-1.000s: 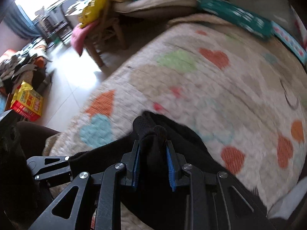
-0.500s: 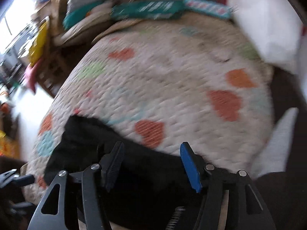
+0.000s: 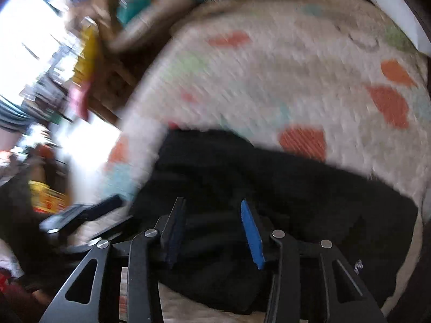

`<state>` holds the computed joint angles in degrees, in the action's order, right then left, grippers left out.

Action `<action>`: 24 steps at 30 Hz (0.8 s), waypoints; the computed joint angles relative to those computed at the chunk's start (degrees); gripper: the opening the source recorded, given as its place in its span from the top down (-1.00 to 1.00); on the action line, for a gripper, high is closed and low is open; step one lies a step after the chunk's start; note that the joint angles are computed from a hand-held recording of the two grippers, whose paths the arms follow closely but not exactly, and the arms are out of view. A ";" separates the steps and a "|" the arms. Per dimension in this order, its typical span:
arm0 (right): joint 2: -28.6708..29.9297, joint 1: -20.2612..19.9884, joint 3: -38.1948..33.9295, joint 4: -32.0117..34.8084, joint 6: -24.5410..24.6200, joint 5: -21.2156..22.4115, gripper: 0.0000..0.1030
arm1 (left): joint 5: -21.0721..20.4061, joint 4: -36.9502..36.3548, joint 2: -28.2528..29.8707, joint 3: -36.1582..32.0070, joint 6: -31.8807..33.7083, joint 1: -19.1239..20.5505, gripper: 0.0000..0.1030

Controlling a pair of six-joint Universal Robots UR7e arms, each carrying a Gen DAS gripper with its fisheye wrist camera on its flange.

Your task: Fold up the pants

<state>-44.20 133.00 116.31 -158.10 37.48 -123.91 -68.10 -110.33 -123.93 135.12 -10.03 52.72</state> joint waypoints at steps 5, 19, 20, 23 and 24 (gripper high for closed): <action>2.08 0.70 -3.58 3.77 -2.51 -3.10 0.14 | -3.57 -2.64 -0.50 1.26 2.75 4.08 -0.04; 17.08 -1.90 -27.61 20.63 -15.05 -4.85 0.82 | -7.02 -6.34 2.11 0.89 3.74 9.18 0.50; 17.46 -1.73 -28.29 21.24 -15.42 -5.36 0.85 | -6.55 -6.43 1.85 1.17 2.96 8.79 0.51; 18.45 -1.92 -30.30 22.17 -14.64 -6.64 0.91 | -6.22 -6.66 1.91 1.22 1.06 8.32 0.52; 18.83 -2.06 -31.01 22.35 -14.44 -7.16 0.95 | -6.34 -6.43 1.66 1.17 0.52 8.33 0.53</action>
<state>-25.37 130.94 85.30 -135.74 23.04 -131.07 -74.44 -116.76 -122.27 136.29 -9.50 61.05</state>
